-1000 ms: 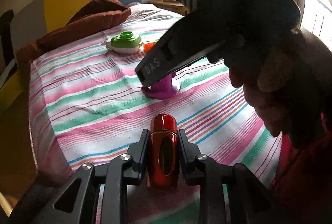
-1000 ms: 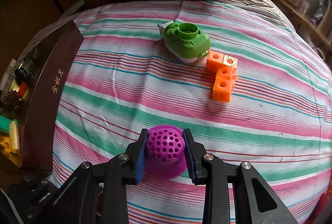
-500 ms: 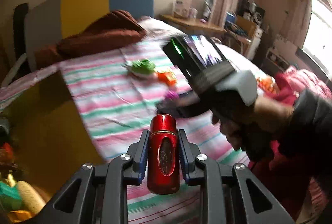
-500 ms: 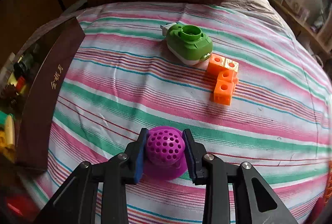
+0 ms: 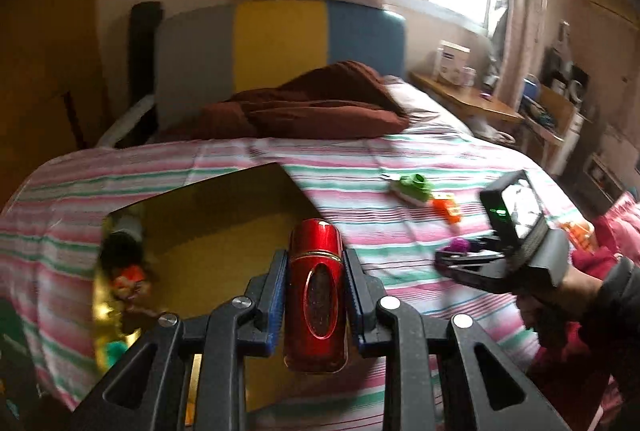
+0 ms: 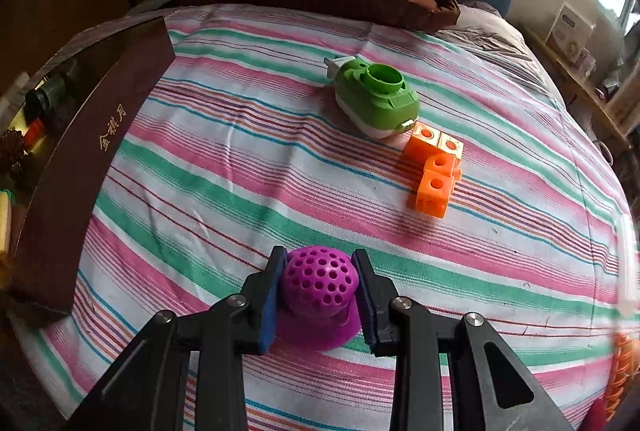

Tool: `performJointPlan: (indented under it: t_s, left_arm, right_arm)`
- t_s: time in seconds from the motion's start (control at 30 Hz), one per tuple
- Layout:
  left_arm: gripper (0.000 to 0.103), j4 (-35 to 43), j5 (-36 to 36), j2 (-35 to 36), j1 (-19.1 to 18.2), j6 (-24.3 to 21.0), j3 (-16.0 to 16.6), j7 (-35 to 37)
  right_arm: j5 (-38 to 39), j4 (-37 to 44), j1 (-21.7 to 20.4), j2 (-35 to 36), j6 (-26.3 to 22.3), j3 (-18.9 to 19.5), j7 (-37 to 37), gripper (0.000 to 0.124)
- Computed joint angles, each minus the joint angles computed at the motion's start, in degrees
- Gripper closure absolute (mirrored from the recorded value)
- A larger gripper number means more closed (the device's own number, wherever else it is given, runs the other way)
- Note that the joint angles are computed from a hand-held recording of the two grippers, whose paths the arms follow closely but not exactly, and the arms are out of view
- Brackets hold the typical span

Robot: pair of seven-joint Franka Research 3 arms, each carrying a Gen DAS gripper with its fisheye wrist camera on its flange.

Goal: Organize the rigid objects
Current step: 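Carry the red cylinder into the tray with the left tool and release it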

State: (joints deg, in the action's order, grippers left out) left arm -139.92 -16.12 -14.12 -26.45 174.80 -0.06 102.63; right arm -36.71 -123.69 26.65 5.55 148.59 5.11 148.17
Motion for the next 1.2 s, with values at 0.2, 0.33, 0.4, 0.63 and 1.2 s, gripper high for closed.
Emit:
performJointPlan:
  t_s: [0.2,0.33,0.4,0.63,1.2]
  left_arm:
    - [0.077,-1.2,1.6,0.2,3.7,-0.5,-0.2,-3.0]
    - [0.077,-1.7,0.1,0.1,3.9,-2.0,1.3,-2.5]
    - [0.077,-2.0,-0.2,0.3,4.8,-2.3,1.2,-2.5]
    - [0.077,3.5,-23.3,2.7,-0.4,-13.4,10.8,11.7]
    - [0.077,25.7,-19.5,21.4,10.6,-22.0,4.8,3.7]
  right_arm:
    - [-1.6,0.1,0.3,0.1,-0.2,0.0,0.8,0.091]
    - [-1.6,0.2,0.3,0.2,-0.2,0.0,1.0,0.091]
    - [-1.7,0.3,0.3,0.3,-0.4,0.0,1.2,0.091]
    - [-1.6,0.5,0.4,0.3,-0.9,0.0,0.8,0.091]
    - [-1.6,1.4,0.8,0.7,-2.6,0.0,-0.6,0.091]
